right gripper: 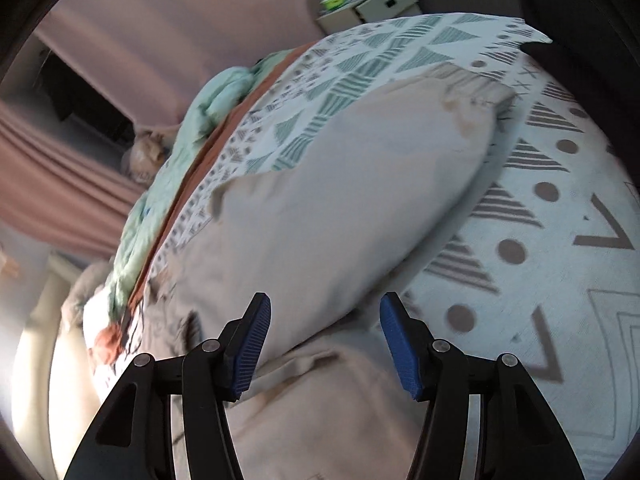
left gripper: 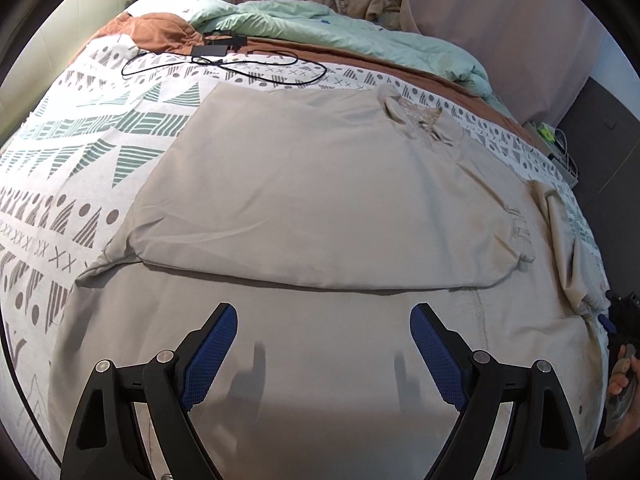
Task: Fold large clothes
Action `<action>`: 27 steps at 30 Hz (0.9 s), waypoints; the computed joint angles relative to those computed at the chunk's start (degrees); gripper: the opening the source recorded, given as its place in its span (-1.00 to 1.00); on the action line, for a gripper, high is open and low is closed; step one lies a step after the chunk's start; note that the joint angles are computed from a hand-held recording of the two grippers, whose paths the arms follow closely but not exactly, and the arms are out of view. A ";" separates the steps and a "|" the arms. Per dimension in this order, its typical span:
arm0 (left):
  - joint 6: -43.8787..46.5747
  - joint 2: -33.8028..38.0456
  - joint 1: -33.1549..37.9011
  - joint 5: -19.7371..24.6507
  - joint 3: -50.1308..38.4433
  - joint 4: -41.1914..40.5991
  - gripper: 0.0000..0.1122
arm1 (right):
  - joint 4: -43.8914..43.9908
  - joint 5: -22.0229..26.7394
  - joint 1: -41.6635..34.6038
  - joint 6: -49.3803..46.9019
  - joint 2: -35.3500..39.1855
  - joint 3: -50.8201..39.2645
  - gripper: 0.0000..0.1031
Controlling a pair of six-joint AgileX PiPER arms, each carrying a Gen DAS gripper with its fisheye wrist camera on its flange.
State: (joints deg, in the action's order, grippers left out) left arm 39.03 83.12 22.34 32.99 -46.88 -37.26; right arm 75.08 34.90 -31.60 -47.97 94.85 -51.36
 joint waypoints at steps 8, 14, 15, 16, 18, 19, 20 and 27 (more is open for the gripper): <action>1.91 1.46 1.73 -1.37 -0.03 -0.40 0.58 | 4.72 0.63 -4.21 -0.70 8.48 -5.16 0.12; 2.38 2.78 3.02 -0.77 -1.14 -1.69 0.58 | 8.09 0.53 -5.66 -3.41 9.33 -5.90 -0.89; 2.50 2.93 3.47 -0.34 -1.35 -2.07 0.58 | 9.19 1.01 -5.76 -4.96 8.59 -5.62 -0.89; 2.61 2.92 3.86 0.07 -1.49 -2.42 0.58 | 9.68 0.90 -5.54 -6.08 7.39 -5.28 -0.90; 3.58 2.62 4.88 0.88 -1.59 -3.69 0.58 | 10.37 0.88 -4.71 -7.84 4.25 -4.73 -0.90; 3.84 2.34 5.19 1.23 -1.59 -4.22 0.58 | 11.03 1.23 -4.22 -8.53 2.86 -4.47 -0.90; 4.62 2.10 5.77 1.89 -1.62 -5.10 0.58 | 11.27 1.30 -3.50 -8.68 1.29 -4.26 -0.90; 9.19 0.47 10.02 7.00 -2.14 -9.50 0.58 | 9.41 -0.76 4.72 -4.77 -12.08 -2.43 -0.90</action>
State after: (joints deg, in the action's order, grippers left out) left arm 48.22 83.59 32.36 39.99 -49.02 -46.75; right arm 84.49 34.13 -26.88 -52.74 82.77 -53.79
